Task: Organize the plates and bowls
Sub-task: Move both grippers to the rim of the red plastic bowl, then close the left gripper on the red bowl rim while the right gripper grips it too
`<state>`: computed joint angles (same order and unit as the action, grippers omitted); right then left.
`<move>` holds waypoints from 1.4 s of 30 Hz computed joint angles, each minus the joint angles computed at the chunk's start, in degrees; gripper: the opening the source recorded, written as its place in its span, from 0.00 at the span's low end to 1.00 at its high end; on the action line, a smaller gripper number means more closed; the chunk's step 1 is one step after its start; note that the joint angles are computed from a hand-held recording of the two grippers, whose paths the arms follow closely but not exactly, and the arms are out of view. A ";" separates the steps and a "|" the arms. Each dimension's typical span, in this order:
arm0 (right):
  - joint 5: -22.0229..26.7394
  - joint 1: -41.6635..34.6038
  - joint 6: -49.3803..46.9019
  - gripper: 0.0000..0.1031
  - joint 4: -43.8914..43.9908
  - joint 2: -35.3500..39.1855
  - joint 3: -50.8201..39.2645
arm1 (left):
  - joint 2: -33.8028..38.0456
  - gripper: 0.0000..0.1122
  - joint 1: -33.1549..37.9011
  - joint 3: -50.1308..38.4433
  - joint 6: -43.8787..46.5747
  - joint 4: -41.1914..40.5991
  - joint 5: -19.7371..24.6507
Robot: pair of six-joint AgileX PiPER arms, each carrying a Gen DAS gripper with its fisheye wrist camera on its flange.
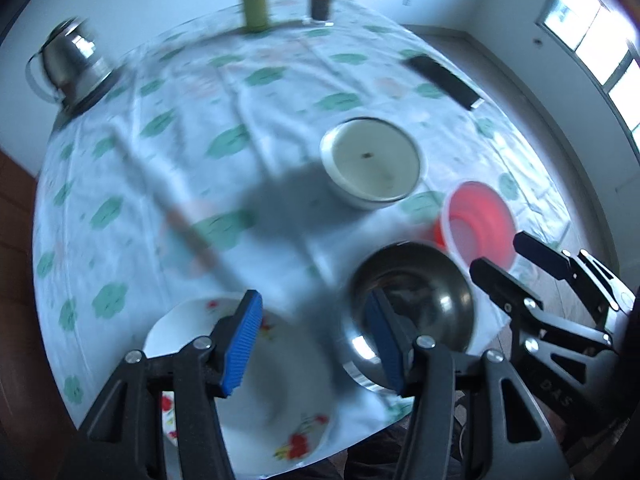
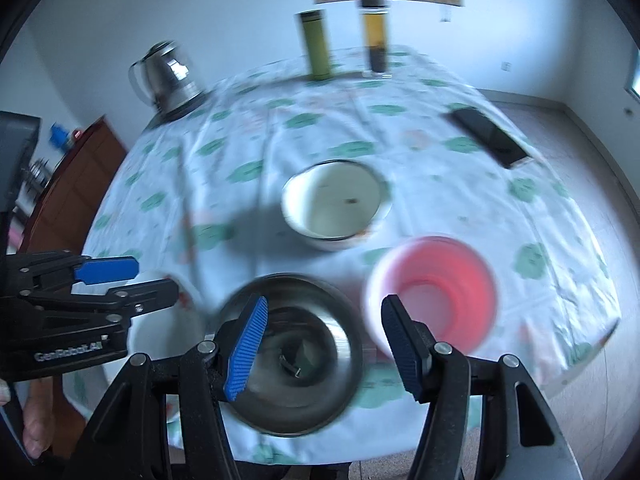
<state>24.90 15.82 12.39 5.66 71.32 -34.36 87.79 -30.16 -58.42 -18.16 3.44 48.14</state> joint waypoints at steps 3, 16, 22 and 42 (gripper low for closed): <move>-0.16 -7.15 -7.50 0.60 4.62 -0.99 1.66 | 4.02 0.47 -3.20 -5.15 -0.02 -0.33 1.52; 1.74 -30.11 -40.68 0.58 29.00 3.46 4.33 | 20.65 0.32 -8.93 -21.56 0.78 -3.36 8.03; 2.98 -33.33 -49.35 0.57 36.63 7.41 4.11 | 25.22 0.27 -10.11 -26.53 -0.53 -2.71 10.10; 4.01 -35.77 -60.17 0.24 44.67 14.68 3.16 | 33.71 0.10 -10.69 -33.69 -0.77 -3.88 12.88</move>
<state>28.91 -19.95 -47.78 50.34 86.01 -31.19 121.50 -40.86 -92.11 -18.93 -0.44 61.01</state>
